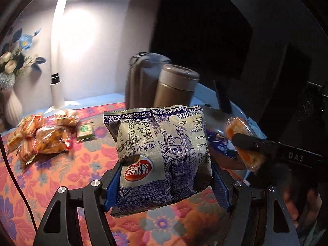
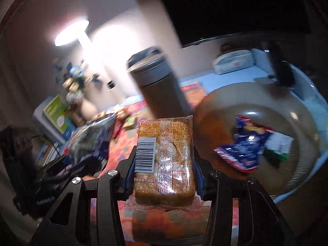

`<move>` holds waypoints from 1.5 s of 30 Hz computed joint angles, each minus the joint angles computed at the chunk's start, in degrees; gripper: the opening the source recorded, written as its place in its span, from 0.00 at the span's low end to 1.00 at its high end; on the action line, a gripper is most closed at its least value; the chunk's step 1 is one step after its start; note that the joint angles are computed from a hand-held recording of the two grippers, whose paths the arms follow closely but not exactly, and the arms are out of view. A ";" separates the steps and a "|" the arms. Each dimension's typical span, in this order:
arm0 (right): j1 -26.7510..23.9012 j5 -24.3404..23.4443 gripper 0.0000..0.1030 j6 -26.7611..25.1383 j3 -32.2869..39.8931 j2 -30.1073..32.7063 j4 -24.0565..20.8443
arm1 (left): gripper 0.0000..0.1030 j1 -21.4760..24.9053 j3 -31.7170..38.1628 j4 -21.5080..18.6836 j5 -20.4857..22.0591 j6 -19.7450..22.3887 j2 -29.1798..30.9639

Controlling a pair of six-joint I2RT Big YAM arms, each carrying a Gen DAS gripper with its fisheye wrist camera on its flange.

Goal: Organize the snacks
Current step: 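Carry both bags to the glass plate and open both grippers over it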

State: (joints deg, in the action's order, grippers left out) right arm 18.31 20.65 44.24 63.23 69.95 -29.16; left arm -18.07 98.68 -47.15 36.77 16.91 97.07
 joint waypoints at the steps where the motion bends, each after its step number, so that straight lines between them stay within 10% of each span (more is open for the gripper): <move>1: -1.03 0.45 0.44 0.98 -1.19 -1.47 -0.10 | 0.71 -0.86 -0.16 0.08 0.05 0.32 -0.32; 21: -19.52 -6.40 0.45 4.61 -8.00 -5.96 -1.84 | 0.72 -17.78 14.83 -4.55 -12.02 0.43 10.93; 26: -21.30 -10.16 0.63 5.45 -8.61 -5.56 -0.14 | 0.76 -17.81 15.51 -5.42 -12.40 -0.57 11.69; 45: -5.95 8.82 0.63 1.32 -0.12 -3.13 -10.82 | 0.76 -11.11 1.52 4.24 -8.25 1.50 0.30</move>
State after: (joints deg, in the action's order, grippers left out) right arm 12.36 29.47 45.57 63.11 66.82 -39.99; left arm -29.17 100.19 -42.90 28.52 18.41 97.37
